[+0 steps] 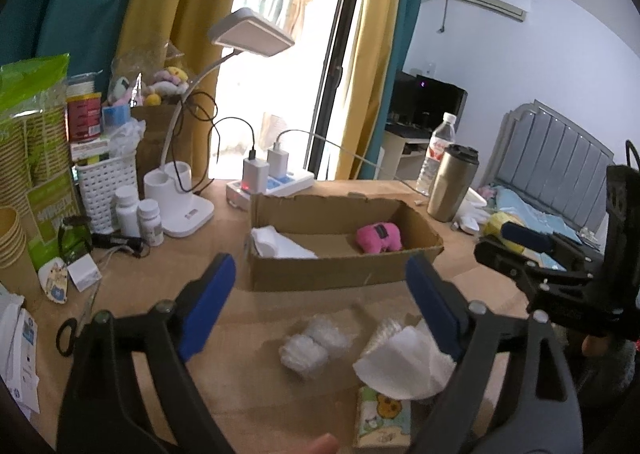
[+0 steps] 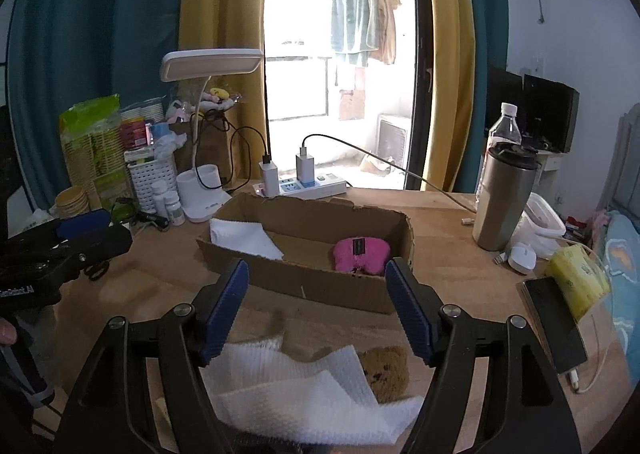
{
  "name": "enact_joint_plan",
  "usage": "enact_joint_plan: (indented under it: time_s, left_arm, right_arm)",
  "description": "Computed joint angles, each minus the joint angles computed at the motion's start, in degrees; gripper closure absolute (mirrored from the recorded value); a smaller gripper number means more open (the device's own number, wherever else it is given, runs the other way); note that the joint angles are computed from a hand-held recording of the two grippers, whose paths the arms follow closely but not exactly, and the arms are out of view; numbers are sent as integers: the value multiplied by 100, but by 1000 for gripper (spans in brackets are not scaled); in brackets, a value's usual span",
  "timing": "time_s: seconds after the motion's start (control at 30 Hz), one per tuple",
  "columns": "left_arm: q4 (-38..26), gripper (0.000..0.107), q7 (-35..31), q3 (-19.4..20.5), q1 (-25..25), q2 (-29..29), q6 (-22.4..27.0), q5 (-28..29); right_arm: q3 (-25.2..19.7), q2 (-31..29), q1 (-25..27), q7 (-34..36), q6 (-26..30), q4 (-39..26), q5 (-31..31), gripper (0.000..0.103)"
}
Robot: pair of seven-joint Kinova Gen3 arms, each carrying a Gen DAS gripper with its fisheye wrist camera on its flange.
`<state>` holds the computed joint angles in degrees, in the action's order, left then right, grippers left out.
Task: Organize soft objects
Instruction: 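Move both tools back toward the remaining items on the table, then grasp the white tissue with the right tool while the left tool grasps the cartoon tissue pack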
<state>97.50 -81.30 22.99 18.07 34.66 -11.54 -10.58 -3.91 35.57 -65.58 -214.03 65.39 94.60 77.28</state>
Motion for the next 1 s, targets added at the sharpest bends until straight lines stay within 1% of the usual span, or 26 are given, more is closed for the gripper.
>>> enact_joint_plan:
  time_s: [0.1, 0.2, 0.43, 0.63, 0.83, 0.97, 1.0]
  left_arm:
    - [99, 19, 9, 10, -3, -21, -11, -10]
    - [229, 19, 12, -10, 17, -46, -51, -6]
    - [375, 18, 45, 0, 29, -29, -57, -9]
    - [436, 18, 51, -2, 64, 28, -51, -9]
    - [440, 18, 19, -51, 144, 112, 77, 73]
    - [406, 18, -6, -15, 130, 177, 137, 119]
    - [393, 18, -12, 53, 71, 209, 156, 96]
  right_arm:
    - [-30, 12, -70, -63, 58, 40, -42, 24]
    - [-69, 36, -93, -132, 43, 89, -125, 24]
    - [-97, 134, -116, -253, -200, 151, -325, 24]
    - [-60, 280, -72, -313, -661, 147, -387, 24]
    - [44, 359, -20, -308, -1130, 166, -393, 24]
    - [78, 387, 30, -226, -1427, 176, -393, 24]
    - [89, 401, 36, -175, -1473, 158, -418, 24]
